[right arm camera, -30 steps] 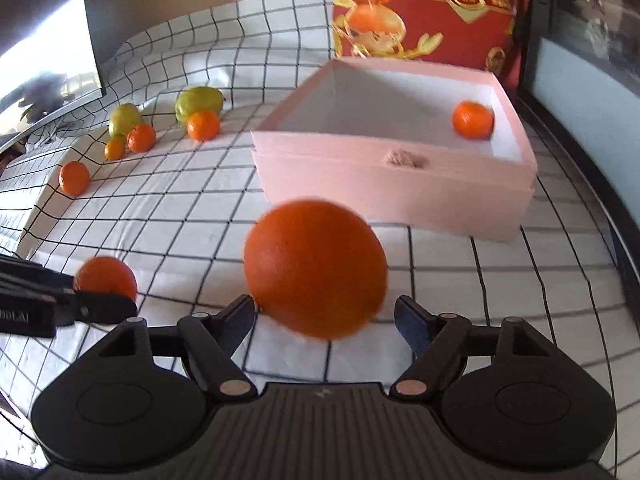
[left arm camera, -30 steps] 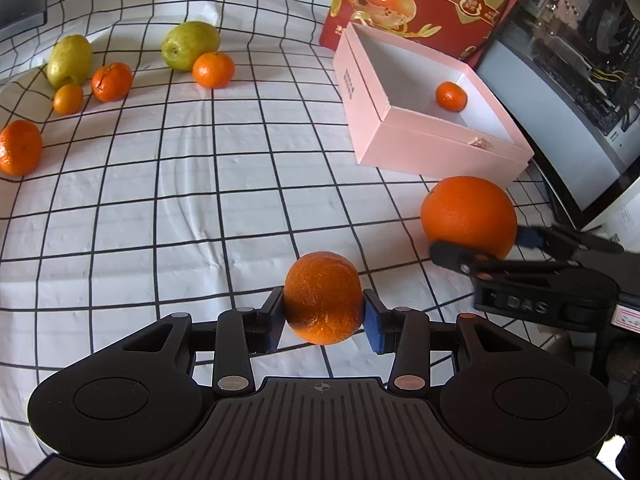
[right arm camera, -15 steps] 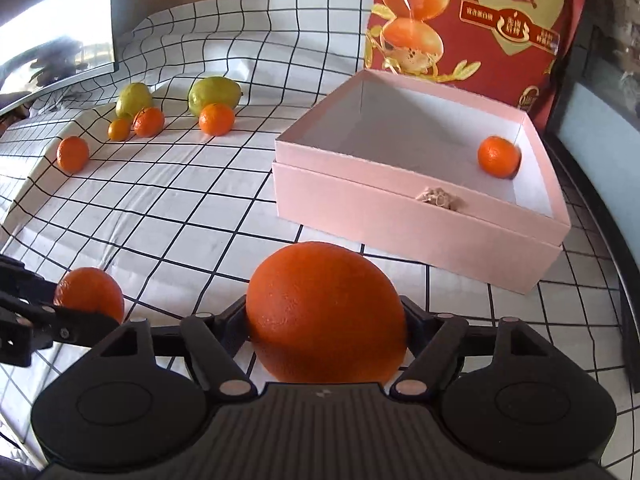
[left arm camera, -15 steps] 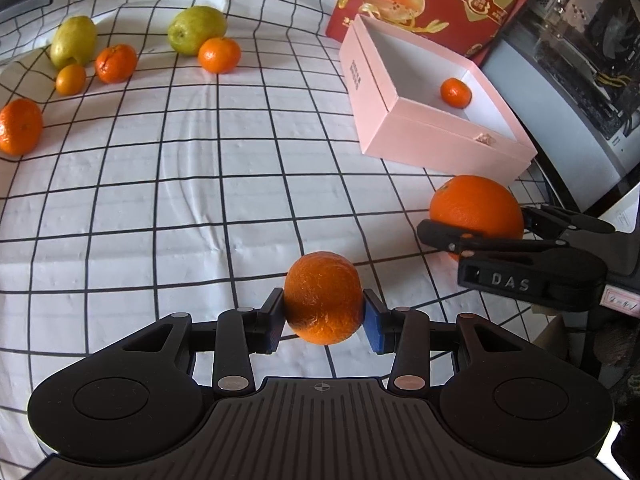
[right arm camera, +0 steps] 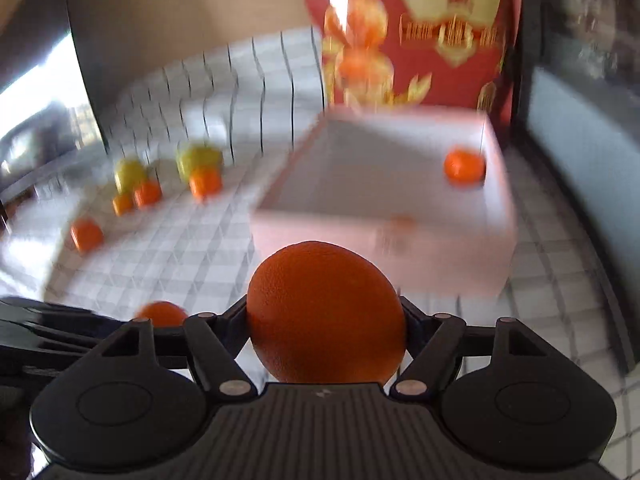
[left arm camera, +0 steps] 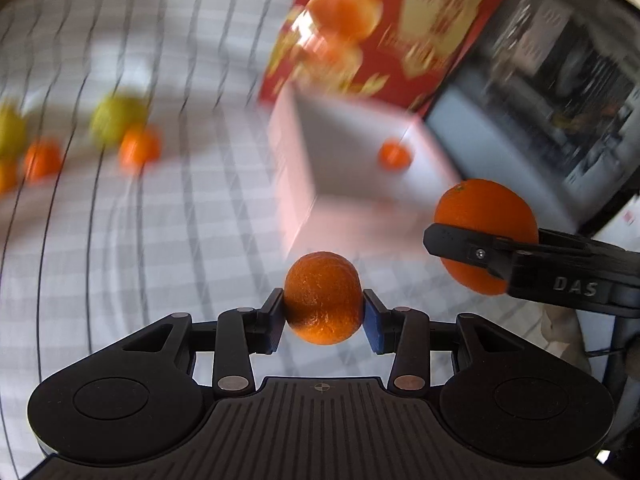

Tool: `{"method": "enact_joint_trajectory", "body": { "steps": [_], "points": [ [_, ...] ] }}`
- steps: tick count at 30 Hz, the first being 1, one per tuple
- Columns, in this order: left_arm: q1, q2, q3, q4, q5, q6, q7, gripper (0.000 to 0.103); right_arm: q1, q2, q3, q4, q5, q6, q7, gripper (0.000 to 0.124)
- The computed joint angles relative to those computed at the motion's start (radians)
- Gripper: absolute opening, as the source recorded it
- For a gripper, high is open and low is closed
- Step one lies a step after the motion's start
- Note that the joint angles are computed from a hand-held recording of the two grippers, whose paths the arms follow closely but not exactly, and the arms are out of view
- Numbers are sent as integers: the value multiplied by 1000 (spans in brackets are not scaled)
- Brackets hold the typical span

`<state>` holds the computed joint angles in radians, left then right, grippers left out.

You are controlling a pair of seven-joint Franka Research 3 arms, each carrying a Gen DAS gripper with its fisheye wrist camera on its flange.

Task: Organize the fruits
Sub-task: 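Carry the tangerine into the pink box and open the left tool, then lower the large orange into the pink box and open the right tool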

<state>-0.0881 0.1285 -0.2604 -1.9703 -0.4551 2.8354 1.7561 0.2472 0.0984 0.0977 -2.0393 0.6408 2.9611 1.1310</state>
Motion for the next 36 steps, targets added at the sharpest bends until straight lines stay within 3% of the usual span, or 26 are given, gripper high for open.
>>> {"method": "enact_joint_trajectory", "body": {
  "steps": [6,9,11,15,19,22,26,32,36],
  "points": [
    [-18,179,-7,288,172,-6,-40,45,-19,116,-50,278,-142,-89,107,73],
    [-22,327,-20,485,236,-84,-87,46,-31,223,-67,459,-217,-169,171,74],
    [-27,449,-23,644,260,-192,-142,45,-35,302,-79,581,-266,-226,221,74],
    [-50,560,-10,765,336,-231,-182,46,-46,462,-95,811,-338,-367,310,73],
    [23,485,-91,627,280,-106,-127,45,-48,569,-100,941,-397,-454,356,74],
    [35,418,-90,523,297,4,-110,45,-38,658,-107,1052,-441,-522,382,74],
    [128,317,-159,359,234,95,-67,44,-9,799,-130,1256,-509,-655,477,74],
    [178,146,-113,105,159,160,-172,44,9,682,-115,1059,-520,-506,500,74],
    [172,23,-44,-58,129,162,-250,44,59,562,-131,880,-578,-394,479,75]
  ]
}}
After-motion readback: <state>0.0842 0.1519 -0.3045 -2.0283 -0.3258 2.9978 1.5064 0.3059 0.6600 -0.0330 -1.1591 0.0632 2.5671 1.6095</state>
